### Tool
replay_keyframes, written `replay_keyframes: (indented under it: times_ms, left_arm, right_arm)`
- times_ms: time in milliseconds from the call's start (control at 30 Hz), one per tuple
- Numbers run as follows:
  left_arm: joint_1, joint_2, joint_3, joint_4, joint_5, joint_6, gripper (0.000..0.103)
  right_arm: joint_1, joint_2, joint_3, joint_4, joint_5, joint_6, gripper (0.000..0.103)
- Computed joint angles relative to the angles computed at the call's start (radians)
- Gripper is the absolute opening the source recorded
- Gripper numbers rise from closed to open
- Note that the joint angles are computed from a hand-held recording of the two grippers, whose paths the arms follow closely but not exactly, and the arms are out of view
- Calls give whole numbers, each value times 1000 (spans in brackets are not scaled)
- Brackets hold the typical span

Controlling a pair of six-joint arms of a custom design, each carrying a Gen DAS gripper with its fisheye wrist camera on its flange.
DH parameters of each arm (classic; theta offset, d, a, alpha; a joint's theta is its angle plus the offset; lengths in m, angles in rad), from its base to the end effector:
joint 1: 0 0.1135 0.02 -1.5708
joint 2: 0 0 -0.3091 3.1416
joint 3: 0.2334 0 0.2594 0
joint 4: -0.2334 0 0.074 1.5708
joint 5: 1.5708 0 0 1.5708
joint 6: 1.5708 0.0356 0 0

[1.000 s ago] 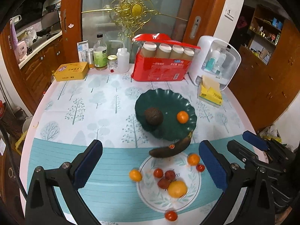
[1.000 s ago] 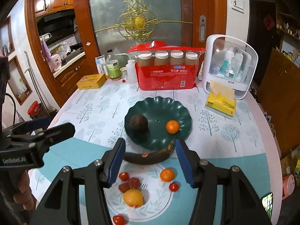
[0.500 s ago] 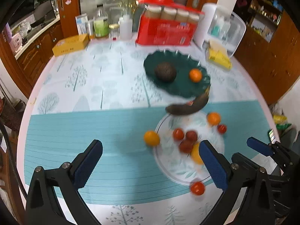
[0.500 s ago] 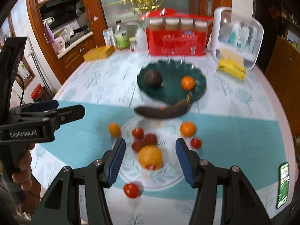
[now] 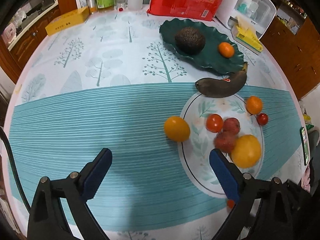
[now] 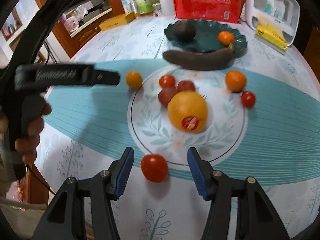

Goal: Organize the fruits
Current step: 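Return both tools toward the white fruit plate, then grasp the small orange with the left tool while the right tool grasps a cherry tomato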

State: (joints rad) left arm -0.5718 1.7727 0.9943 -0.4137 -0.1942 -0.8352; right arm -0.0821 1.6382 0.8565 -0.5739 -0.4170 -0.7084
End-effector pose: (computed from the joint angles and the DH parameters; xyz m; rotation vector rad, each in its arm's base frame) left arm 0.2931 -0.1804 0.1806 -0.4084 2.6957 -0.1355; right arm 0.2852 -0.0090 0.1826 -0.9083 2.6010 0.4232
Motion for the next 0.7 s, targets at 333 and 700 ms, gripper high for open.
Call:
replay_keyframes:
  times_ms: [333, 700]
  left_arm:
    - [37, 88, 27, 93, 34, 36, 82]
    - [42, 164, 85, 105, 65, 57, 36]
  right_arm:
    - [22, 32, -61, 84, 15, -2, 50]
    - [17, 17, -90, 124, 14, -43, 32]
